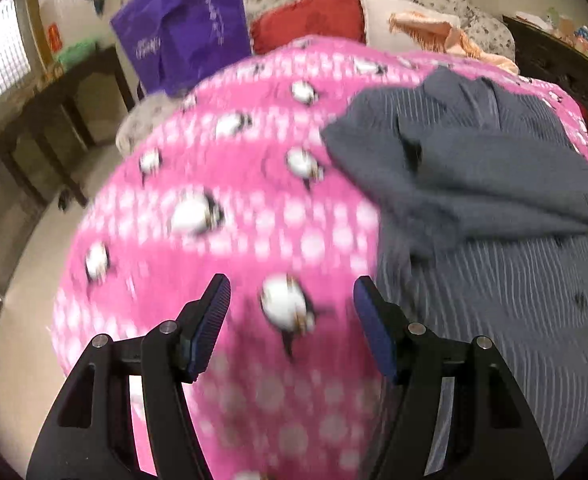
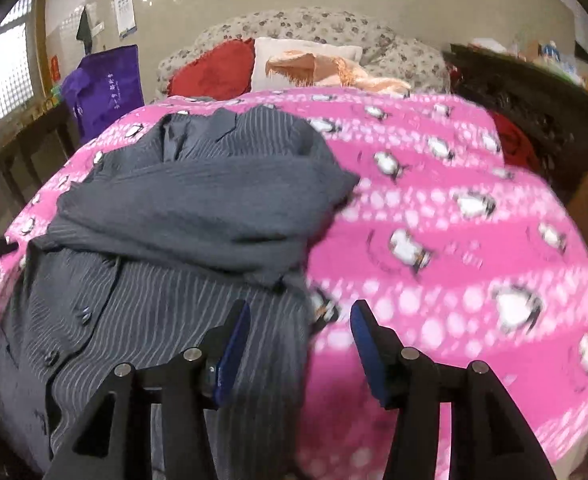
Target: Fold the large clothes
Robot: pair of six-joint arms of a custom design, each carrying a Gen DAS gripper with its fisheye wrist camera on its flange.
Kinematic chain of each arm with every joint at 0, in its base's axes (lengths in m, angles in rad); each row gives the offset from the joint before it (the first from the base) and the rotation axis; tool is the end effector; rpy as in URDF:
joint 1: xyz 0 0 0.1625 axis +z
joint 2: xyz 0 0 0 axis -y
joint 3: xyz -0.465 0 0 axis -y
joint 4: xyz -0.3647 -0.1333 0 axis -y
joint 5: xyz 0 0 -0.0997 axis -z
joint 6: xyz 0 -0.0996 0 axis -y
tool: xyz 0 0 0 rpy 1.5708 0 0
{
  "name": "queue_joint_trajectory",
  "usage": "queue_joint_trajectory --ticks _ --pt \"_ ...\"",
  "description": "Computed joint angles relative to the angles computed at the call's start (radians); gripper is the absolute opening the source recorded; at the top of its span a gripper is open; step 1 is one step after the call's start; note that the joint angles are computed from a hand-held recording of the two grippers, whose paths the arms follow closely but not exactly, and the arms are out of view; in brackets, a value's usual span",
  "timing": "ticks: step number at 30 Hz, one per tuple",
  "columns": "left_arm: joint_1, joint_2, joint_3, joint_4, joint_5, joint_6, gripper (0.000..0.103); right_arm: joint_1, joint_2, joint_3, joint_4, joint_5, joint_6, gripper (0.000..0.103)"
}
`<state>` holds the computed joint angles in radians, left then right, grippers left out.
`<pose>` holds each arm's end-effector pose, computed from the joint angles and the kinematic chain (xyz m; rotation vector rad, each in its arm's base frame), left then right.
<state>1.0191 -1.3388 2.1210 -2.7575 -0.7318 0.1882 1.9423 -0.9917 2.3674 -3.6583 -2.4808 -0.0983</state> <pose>-0.0768 -0.5204 0.3360 0.6375 2.2274 -0.6513 0.2109 -0.3907 0.2127 0.1210 -2.1970 0.9415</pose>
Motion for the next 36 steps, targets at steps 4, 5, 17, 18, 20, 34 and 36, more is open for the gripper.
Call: queue_joint_trajectory --ticks 4,5,17,18,20,34,36 --pt "0.006 -0.034 0.066 -0.044 -0.031 -0.003 0.064 0.0 0.016 0.016 -0.01 0.046 0.053 0.05" --pt "0.013 -0.035 0.075 -0.046 -0.028 -0.002 0.064 0.006 0.017 0.014 -0.008 0.056 0.047 0.05" --pt "0.091 -0.111 0.039 0.146 -0.244 -0.002 0.066 0.093 -0.082 0.199 0.013 0.037 0.209 0.05" --pt "0.086 -0.133 0.039 0.197 -0.269 0.004 0.066 0.095 -0.08 0.241 -0.011 0.032 0.244 0.05" --pt "0.064 -0.177 0.054 0.271 -0.28 0.021 0.066 0.087 -0.065 0.308 -0.085 0.055 0.286 0.05" --pt "0.031 -0.371 0.142 0.511 -0.413 0.064 0.066 0.064 0.012 0.413 -0.269 0.291 0.377 0.065" --pt "0.018 -0.377 0.149 0.53 -0.407 0.072 0.066 0.053 0.013 0.419 -0.253 0.336 0.368 0.065"
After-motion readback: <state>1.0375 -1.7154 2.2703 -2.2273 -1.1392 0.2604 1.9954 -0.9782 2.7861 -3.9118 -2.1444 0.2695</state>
